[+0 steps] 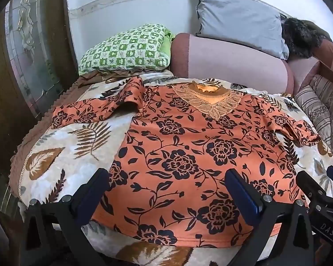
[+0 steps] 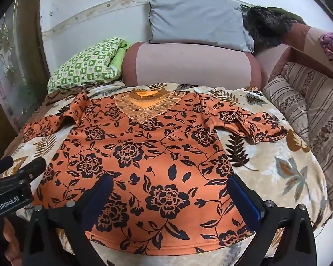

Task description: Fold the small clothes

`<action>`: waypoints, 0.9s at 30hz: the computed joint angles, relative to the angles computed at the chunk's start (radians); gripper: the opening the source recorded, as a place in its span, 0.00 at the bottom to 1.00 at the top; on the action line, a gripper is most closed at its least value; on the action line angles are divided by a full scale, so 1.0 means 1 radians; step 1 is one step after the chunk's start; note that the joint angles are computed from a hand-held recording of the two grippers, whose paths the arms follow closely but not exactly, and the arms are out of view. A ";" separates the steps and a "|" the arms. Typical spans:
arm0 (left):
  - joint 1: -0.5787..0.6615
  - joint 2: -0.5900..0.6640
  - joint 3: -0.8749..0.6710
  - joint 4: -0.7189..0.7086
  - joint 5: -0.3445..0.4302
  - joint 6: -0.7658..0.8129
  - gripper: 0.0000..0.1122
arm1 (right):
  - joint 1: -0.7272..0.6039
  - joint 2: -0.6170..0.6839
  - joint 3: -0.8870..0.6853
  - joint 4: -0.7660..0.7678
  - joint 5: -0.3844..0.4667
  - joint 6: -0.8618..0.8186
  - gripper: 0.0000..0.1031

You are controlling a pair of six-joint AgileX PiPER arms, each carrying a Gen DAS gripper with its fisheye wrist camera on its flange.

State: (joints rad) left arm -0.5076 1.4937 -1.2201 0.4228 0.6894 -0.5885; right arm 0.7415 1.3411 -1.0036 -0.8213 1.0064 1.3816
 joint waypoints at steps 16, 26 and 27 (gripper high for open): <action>0.015 0.018 -0.022 -0.026 0.021 0.032 0.92 | -0.004 0.009 -0.007 0.000 0.004 -0.005 1.00; 0.017 0.020 -0.020 -0.031 0.021 0.039 0.92 | -0.004 0.012 -0.009 -0.004 0.010 -0.005 1.00; 0.016 0.019 -0.020 -0.030 0.021 0.038 0.92 | -0.005 0.011 -0.008 -0.003 0.008 -0.005 1.00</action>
